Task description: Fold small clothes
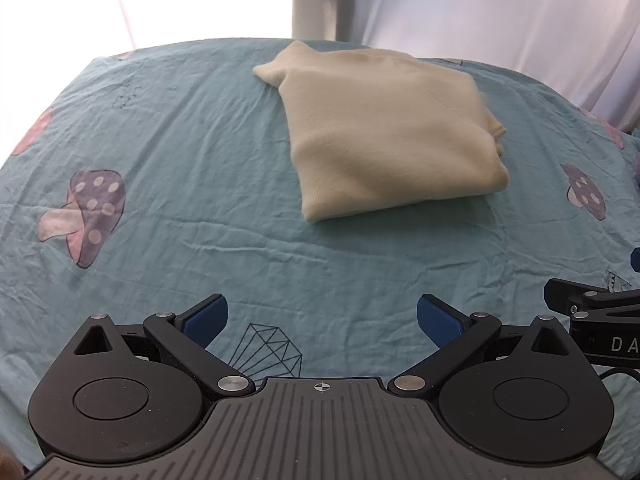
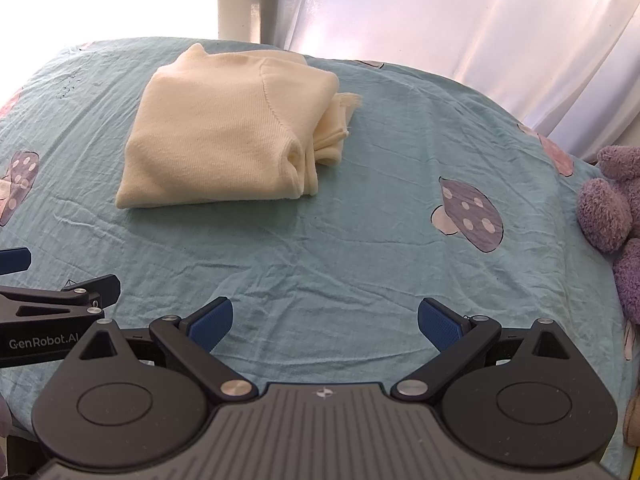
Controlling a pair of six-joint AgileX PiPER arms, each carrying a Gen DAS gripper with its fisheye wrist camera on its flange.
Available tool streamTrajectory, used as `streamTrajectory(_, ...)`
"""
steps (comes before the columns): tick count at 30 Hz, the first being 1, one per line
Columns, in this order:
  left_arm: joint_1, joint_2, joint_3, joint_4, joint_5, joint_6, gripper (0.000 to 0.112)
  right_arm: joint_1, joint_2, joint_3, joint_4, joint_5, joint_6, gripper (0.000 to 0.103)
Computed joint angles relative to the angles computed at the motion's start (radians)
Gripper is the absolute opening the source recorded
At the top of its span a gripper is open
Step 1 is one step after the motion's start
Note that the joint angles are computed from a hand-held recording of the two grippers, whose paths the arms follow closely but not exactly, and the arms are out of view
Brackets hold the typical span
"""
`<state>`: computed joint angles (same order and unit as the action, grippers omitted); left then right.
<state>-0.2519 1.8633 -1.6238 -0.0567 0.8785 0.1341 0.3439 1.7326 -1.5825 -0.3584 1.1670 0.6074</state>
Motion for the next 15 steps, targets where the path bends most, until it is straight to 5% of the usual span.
streamTrajectory(15,0.014,0.003,-0.006,-0.016,0.011,0.015,0.103,0.016,0.004,-0.005,-0.009,0.009,0.021,0.099)
